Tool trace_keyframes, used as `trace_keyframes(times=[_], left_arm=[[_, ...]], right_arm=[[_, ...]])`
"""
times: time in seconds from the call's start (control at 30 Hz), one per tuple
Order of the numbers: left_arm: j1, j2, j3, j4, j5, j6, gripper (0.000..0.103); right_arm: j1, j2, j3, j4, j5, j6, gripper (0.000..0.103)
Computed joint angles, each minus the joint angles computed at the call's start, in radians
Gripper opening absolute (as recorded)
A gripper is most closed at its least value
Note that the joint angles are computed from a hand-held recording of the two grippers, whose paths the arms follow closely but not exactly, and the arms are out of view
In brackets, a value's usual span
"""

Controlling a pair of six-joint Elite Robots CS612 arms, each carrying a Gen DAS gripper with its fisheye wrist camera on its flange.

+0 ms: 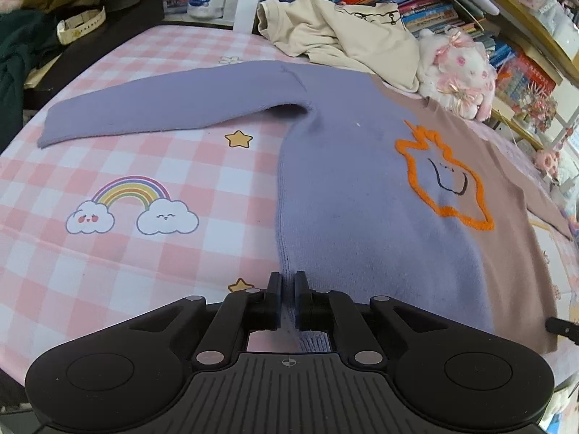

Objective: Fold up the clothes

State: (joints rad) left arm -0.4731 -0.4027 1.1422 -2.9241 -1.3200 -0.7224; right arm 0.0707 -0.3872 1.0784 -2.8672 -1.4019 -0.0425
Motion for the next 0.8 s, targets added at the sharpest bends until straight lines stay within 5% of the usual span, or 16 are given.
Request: trace_keyframes(times=[0.8], left_arm=[[0.003, -0.004, 0.010, -0.014, -0.014, 0.044, 0.007]], right_arm=[[0.014, 0.001, -0.005, 0.014, -0.064, -0.018, 0.014]])
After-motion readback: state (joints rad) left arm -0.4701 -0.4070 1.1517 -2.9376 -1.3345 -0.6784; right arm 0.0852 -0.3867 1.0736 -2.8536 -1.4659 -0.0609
